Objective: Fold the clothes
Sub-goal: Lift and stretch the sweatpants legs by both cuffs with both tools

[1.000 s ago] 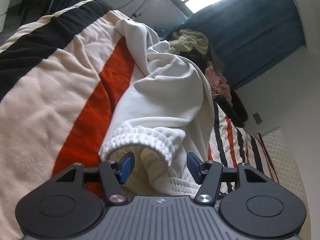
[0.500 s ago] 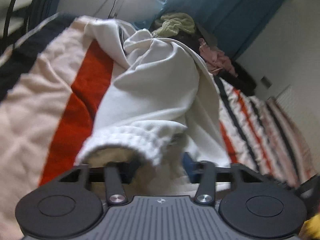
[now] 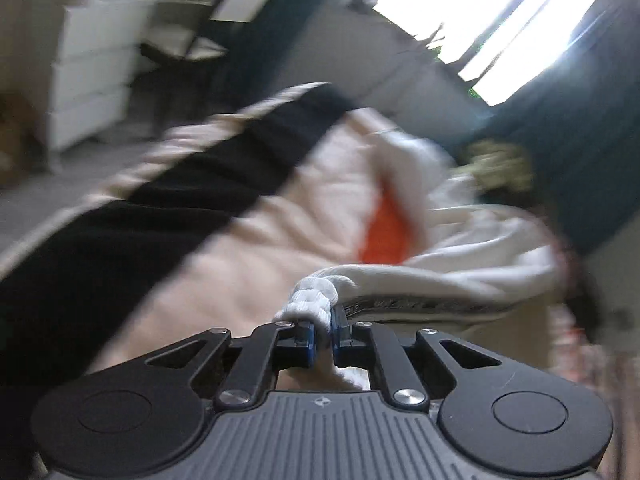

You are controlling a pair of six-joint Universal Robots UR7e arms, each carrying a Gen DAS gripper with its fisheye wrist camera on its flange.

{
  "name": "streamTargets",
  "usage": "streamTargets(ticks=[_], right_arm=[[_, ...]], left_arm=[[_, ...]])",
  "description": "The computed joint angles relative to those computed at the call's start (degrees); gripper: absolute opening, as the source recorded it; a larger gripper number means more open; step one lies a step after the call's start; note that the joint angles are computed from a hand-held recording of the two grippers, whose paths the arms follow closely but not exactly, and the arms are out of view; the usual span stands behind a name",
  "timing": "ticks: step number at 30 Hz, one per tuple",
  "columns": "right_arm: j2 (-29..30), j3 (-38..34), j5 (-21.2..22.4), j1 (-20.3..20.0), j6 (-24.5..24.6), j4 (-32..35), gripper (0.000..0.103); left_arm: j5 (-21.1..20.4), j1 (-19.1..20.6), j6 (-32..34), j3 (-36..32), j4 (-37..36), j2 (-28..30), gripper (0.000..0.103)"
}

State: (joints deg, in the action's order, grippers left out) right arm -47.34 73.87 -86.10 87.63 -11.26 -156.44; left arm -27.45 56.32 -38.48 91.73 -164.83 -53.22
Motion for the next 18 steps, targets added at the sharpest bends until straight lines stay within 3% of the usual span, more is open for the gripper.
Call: streamTargets(ticks=[3, 7, 8, 10, 12, 16, 17, 18], right_arm=[[-0.2, 0.1, 2.4, -0.5, 1.3, 0.5, 0.047], [0.0, -0.6, 8.3, -1.6, 4.3, 4.2, 0.076], [0.1, -0.7, 9.5, -1.7, 4.5, 5.0, 0.076], [0.7, -1.5, 10.9, -1.8, 5.2, 7.3, 0.076], [1.7, -2.5, 11.6, -1.9, 6.9, 9.5, 0.076], [4.3, -5.1, 12.4, -2.2, 9.5, 12.4, 0.074], [4.3, -5.0, 13.1, -2.3, 9.5, 11.9, 0.074], [4.4, -4.8, 13.8, -2.3, 9.5, 11.4, 0.07]], left_arm=[[0.7, 0.9, -4.3, -1.3, 6.1, 0.0, 0.008], [0.6, -0.3, 2.2, -0.6, 3.3, 0.2, 0.014], [0.2, -0.7, 3.5, -0.1, 3.4, -0.1, 0.018], [-0.7, -1.6, 5.9, 0.8, 3.9, -0.8, 0.041], [-0.4, -2.6, 6.3, 1.6, 5.1, -1.4, 0.059], [3.5, -4.1, 6.6, 1.1, 6.7, -0.5, 0.062], [4.6, -4.3, 7.4, 0.7, 7.6, 0.0, 0.065], [5.5, -4.3, 9.3, 0.1, 8.3, 0.8, 0.074]])
